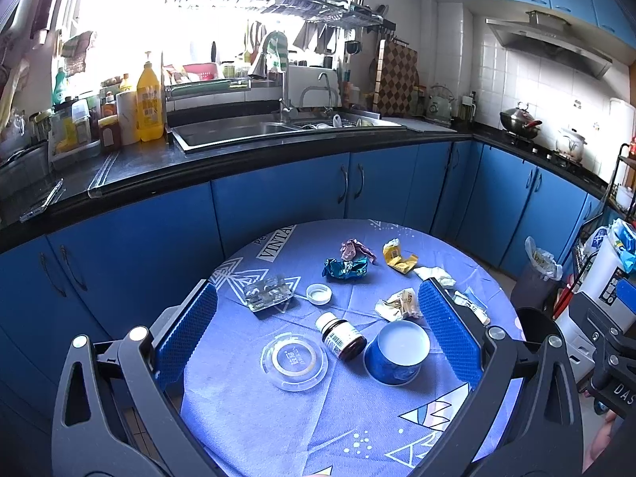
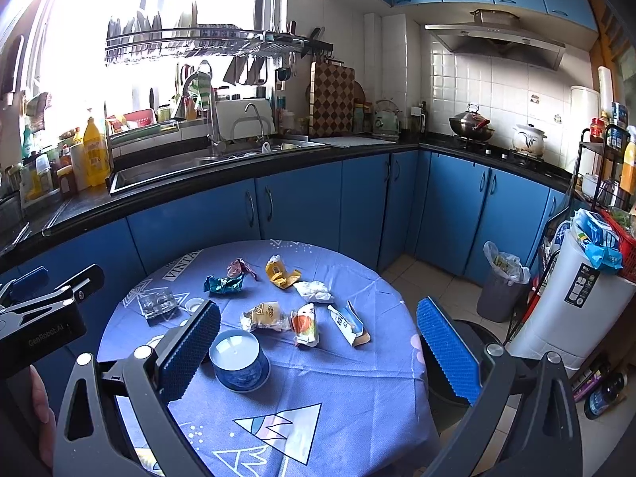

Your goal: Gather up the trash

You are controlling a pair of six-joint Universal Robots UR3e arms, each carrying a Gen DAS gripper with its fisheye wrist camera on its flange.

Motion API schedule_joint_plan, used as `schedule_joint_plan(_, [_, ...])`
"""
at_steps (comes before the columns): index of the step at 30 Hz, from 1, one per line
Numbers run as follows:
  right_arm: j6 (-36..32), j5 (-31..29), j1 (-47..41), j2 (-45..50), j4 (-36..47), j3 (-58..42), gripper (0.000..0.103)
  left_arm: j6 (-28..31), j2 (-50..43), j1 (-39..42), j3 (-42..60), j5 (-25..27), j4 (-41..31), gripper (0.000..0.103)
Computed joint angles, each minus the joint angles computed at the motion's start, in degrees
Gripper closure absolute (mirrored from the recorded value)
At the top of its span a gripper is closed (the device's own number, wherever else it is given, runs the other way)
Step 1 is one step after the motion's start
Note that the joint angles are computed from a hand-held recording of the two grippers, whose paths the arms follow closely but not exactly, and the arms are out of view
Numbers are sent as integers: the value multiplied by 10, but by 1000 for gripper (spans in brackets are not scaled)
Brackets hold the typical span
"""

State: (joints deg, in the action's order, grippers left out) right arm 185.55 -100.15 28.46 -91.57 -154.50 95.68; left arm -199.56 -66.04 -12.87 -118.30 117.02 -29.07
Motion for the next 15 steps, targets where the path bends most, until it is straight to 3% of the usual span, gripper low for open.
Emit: schedule_joint_plan(15, [5,-1,-6,57,13,-27,6,15,-30,37,-30,-39,41,3])
